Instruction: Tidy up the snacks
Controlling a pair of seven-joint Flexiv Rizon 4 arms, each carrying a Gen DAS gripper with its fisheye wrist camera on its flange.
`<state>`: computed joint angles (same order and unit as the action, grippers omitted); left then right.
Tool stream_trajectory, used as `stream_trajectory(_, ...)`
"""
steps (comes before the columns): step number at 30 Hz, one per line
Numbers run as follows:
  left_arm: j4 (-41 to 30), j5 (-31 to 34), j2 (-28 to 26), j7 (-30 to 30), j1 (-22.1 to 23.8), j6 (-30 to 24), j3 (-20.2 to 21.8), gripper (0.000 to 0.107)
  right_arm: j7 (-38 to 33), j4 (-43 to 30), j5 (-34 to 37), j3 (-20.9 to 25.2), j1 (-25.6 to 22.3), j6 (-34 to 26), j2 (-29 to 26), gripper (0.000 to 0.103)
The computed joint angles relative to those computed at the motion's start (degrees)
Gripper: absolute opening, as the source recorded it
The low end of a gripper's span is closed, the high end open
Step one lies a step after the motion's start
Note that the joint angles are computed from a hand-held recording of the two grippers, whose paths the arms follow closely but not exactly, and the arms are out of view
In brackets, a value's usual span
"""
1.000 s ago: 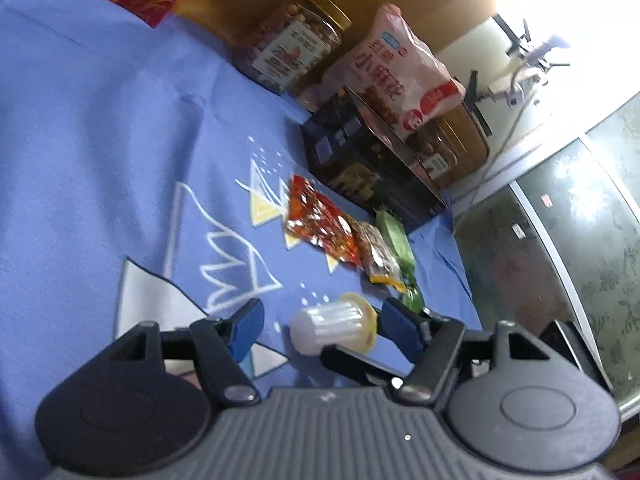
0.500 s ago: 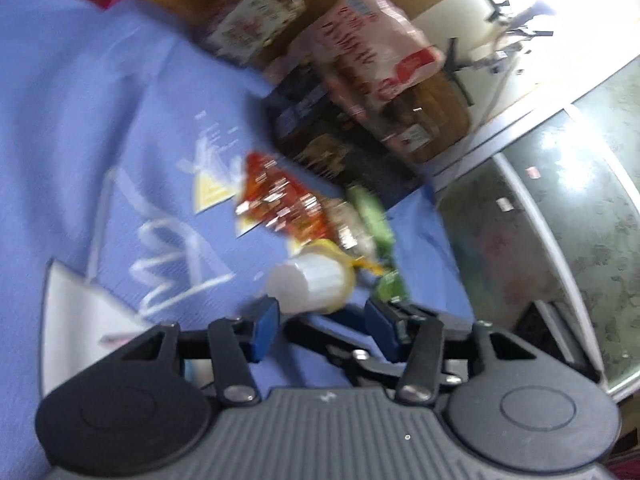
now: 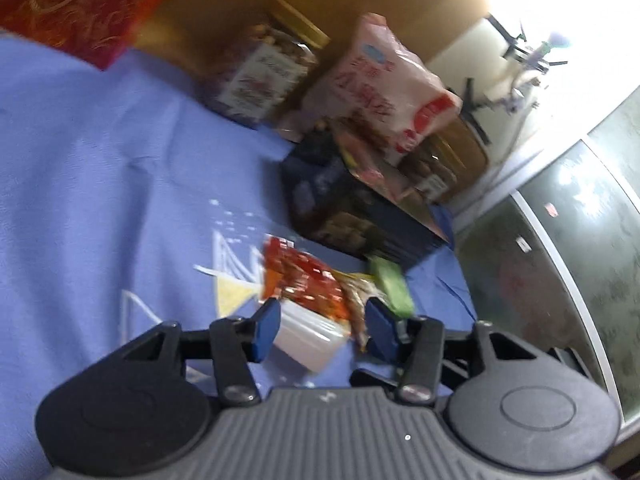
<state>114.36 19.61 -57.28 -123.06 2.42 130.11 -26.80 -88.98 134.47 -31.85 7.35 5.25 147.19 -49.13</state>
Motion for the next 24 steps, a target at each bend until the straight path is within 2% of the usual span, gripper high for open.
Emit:
stream_trajectory(1,-0.4,0.4,-0.3,0.1,0.3,-0.2,-0.2,0.056,0.9,-0.6,-1.3,0.2,-0.4,-1.0,0.1,0.047)
stream_trajectory(3,-1.2,0.5,-0.5,0.7,-0.1,-1.0,-0.1,0.068,1.7,-1.5,-2.7,0.5,-0.4,-2.3,0.0,0.051)
stream_trajectory(7,-2.6,-0.4,-1.2,2.1,-0.3,-3.6,-0.1,0.069,0.5,-2.8,-3.9,0.2,1.3,-5.1,-0.1,0.052)
stream_trajectory(10,-3.9,1.5,-4.2,2.8,2.1,-5.7,-3.1,0.061,0.0,-3.3,-5.2,0.5,1.2,-6.8,-0.3,0.052)
stream_trajectory(11,-4.0,0.7,-4.2,3.6,1.0,-4.7,-2.2,0.056,-0.8,-3.2,-4.9,0.6,1.4,-6.3,-0.5,0.051)
stream_trajectory(12,-4.0,0.7,-4.2,4.3,0.9,-5.0,-2.4,0.047,-1.1,-3.1,-5.6,0.8,0.9,-6.1,-0.5,0.044)
stream_trajectory(13,-4.4,2.3,-5.3,4.3,2.3,-5.7,-4.0,0.046,-0.6,-3.1,-7.4,1.2,-0.1,-6.2,-0.6,0.03)
stream_trajectory(17,-3.9,0.2,-4.8,4.8,1.4,-4.7,-4.0,0.045,-2.0,-2.3,-5.2,1.2,0.8,-4.8,-0.5,0.03)
stream_trajectory(20,-4.3,0.2,-3.4,5.5,0.5,-4.0,-3.8,0.045,-5.3,-1.2,-0.9,1.0,2.3,-0.6,-0.4,0.03)
stream_trajectory(24,-8.3,1.6,-1.9,7.9,0.6,-7.3,-5.5,0.045,-7.2,-1.9,3.6,0.4,3.5,4.3,0.0,0.03)
